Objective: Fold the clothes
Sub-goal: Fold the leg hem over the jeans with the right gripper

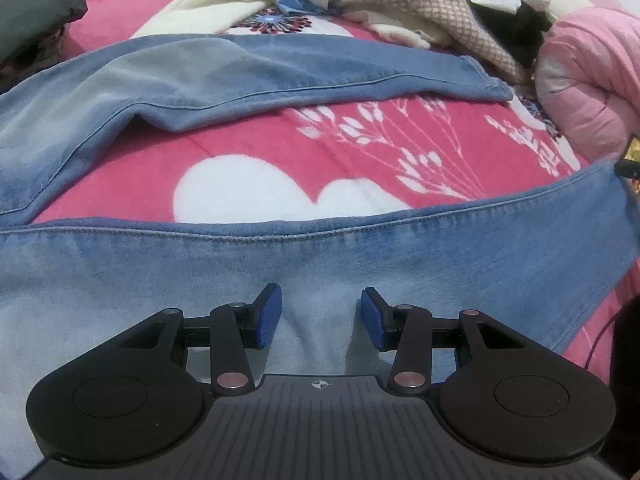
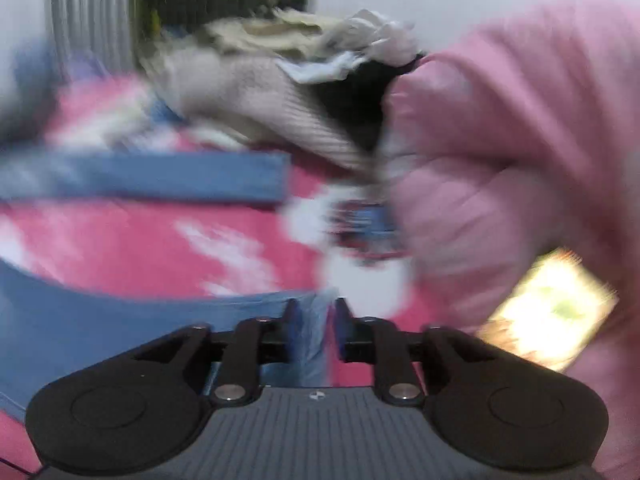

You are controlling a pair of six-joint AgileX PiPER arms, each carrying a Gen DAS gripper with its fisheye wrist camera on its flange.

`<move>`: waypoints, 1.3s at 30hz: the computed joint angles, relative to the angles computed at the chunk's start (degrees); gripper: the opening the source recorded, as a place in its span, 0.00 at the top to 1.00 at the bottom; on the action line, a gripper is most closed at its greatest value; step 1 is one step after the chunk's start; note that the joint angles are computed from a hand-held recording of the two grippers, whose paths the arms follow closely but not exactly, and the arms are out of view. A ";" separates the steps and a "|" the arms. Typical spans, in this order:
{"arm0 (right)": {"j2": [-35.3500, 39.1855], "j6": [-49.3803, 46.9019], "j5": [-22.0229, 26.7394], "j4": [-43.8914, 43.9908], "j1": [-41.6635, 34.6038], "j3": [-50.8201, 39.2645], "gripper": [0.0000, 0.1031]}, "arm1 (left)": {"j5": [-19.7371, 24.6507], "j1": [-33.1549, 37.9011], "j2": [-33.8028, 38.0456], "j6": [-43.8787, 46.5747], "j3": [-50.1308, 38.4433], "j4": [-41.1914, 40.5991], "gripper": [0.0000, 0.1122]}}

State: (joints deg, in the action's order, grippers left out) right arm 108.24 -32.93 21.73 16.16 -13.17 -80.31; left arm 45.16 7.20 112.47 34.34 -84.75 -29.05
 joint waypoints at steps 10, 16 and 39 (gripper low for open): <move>14.97 14.57 39.10 20.97 -19.05 -20.25 0.58 | -0.82 -0.87 -0.07 -1.35 0.03 1.37 0.58; 17.18 10.42 43.59 22.67 -18.70 -18.21 0.73 | -1.81 -1.52 -0.35 -2.28 0.45 2.44 0.57; 23.60 21.16 32.80 12.64 -6.43 -31.58 1.00 | -2.46 -1.22 -0.56 1.06 1.39 0.71 0.54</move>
State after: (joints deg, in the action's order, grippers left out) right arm 131.84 -11.77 54.53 28.80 -19.60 -111.89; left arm 42.70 5.99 111.91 35.40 -83.36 -28.34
